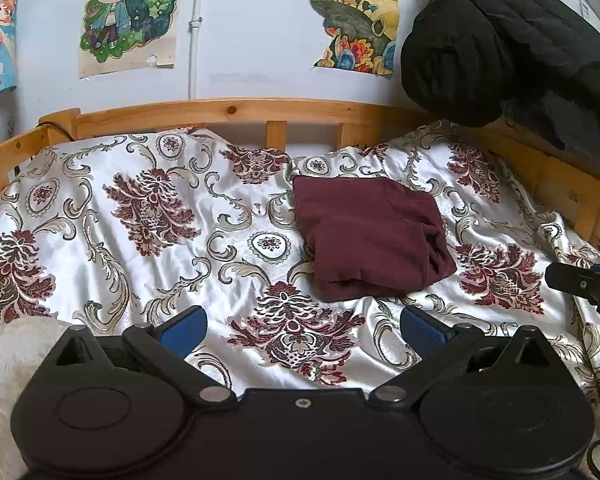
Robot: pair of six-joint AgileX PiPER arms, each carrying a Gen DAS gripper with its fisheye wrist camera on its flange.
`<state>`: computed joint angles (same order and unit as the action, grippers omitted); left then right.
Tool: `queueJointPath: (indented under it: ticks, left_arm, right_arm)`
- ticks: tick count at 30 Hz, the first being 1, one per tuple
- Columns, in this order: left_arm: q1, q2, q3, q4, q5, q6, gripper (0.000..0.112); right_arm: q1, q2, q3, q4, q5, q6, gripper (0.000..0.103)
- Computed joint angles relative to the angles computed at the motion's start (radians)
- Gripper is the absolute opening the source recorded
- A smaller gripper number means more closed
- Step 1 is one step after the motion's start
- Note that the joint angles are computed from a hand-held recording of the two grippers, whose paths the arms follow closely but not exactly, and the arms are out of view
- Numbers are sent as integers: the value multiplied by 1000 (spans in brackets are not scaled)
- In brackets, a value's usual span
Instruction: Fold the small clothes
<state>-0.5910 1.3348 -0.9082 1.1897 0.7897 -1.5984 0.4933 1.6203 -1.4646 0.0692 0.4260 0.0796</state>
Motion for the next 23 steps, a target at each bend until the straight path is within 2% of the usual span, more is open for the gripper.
queueJointPath:
  ticks: [13,23]
  left_arm:
    - [5,3,-5,-13,-2,14,102]
    - [17,-4,7,-17,-36,18,102]
  right_arm:
    - [-2,5,-3,15,7,-19,103]
    - [1,7,3,11,7,-14,103]
